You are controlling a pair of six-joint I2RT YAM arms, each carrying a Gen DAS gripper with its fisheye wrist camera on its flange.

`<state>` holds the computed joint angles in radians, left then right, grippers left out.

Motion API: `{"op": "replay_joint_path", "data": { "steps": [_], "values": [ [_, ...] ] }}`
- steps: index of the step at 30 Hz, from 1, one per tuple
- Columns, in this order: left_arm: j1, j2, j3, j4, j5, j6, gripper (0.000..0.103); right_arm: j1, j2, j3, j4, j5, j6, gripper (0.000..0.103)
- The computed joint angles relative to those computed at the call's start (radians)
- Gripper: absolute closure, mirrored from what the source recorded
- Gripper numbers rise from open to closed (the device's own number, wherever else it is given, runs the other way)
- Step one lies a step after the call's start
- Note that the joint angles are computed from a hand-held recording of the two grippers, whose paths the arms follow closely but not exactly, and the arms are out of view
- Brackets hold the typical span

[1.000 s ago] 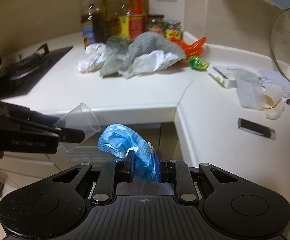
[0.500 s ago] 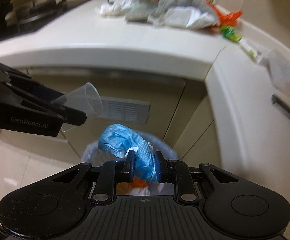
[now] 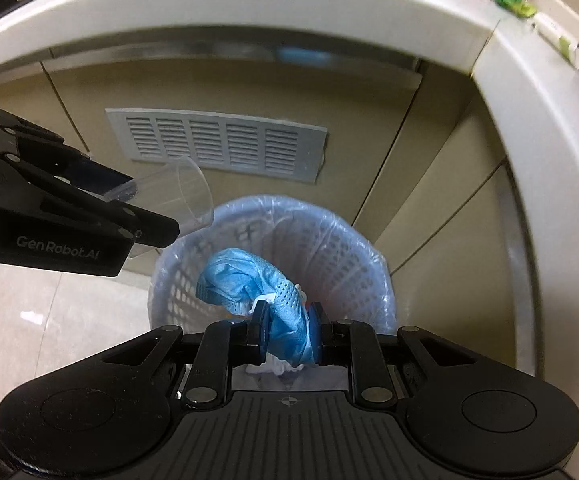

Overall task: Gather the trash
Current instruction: 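Carry the gloves and plastic cup down over the wastebasket with both grippers, then open both grippers to drop the cup and gloves into the wastebasket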

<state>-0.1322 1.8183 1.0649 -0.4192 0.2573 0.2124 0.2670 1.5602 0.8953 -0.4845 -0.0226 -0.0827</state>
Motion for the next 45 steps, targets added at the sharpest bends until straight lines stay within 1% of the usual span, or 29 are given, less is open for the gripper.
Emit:
{"op": "replay_joint_path", "data": {
  "steps": [9, 19, 30, 34, 35, 36, 37, 45],
  "values": [
    [-0.018, 0.05, -0.011, 0.03, -0.007, -0.02, 0.058, -0.012, 0.065, 0.0, 0.034, -0.012, -0.017, 0.082],
    [-0.035, 0.089, -0.004, 0.043, -0.011, -0.039, 0.058, -0.004, 0.12, 0.007, 0.047, -0.009, 0.019, 0.082],
    [-0.037, 0.115, 0.016, 0.043, 0.002, -0.033, 0.058, -0.027, 0.155, 0.026, 0.048, 0.005, 0.017, 0.082],
    [-0.04, 0.129, 0.028, 0.037, 0.024, -0.041, 0.058, -0.031, 0.156, 0.025, 0.047, 0.004, 0.017, 0.082],
    [-0.042, 0.131, 0.032, 0.029, 0.023, -0.039, 0.057, -0.032, 0.157, 0.024, 0.047, 0.004, 0.017, 0.082],
    [-0.045, 0.132, 0.032, 0.028, 0.018, -0.041, 0.051, -0.033, 0.157, 0.022, 0.048, 0.004, 0.018, 0.082],
    [-0.045, 0.127, 0.025, 0.033, 0.017, -0.04, 0.049, -0.034, 0.157, 0.022, 0.05, 0.001, 0.017, 0.082],
    [-0.025, 0.106, -0.001, 0.042, 0.007, -0.033, 0.049, -0.036, 0.157, 0.025, 0.052, 0.006, 0.02, 0.082]
  ]
}}
